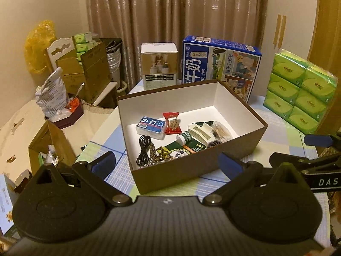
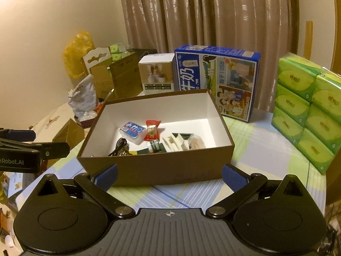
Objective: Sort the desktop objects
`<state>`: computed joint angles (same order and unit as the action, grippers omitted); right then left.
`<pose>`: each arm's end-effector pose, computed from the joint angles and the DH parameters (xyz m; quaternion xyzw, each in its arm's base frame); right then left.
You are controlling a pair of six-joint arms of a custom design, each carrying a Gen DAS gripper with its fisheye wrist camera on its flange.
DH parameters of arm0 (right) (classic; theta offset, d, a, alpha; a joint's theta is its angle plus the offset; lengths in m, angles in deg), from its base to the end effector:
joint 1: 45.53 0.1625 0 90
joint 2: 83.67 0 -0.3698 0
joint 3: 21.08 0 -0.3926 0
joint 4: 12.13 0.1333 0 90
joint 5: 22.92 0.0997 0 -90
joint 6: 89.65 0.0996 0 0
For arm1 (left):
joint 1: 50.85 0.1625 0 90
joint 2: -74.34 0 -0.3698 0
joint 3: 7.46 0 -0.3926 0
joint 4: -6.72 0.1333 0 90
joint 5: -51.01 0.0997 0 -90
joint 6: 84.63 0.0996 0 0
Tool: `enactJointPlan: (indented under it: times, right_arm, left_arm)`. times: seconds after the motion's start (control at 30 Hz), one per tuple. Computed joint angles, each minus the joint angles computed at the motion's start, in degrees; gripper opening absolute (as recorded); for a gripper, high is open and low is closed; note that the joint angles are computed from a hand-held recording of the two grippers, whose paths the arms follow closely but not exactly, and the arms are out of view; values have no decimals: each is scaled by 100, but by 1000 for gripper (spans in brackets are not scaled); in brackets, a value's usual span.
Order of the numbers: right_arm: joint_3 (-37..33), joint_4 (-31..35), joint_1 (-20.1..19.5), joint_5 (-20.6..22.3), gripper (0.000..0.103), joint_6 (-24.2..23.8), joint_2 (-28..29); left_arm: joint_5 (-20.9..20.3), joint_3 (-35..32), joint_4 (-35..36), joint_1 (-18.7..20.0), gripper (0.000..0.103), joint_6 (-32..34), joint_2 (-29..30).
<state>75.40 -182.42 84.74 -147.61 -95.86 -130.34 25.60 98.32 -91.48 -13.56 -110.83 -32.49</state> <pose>0.4686 -0.4347 0.1116 0.2914 -0.8772 0.3241 0.2015 -0.1756 -0.4144 0.4975 0.1513 0.8300 -0.3910 0.3679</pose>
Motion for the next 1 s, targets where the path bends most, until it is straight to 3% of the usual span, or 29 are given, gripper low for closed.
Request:
enactJointPlan:
  times: [0.5,1.0]
  right_arm:
    - [771,-34,203,28,101,139,-588]
    - [1592,130,330,37,101,324,-1280]
  left_arm:
    - [74,20,2364,-910,102,-2323,-523]
    - [-365,124,4174,-1597,102,-4129,-733]
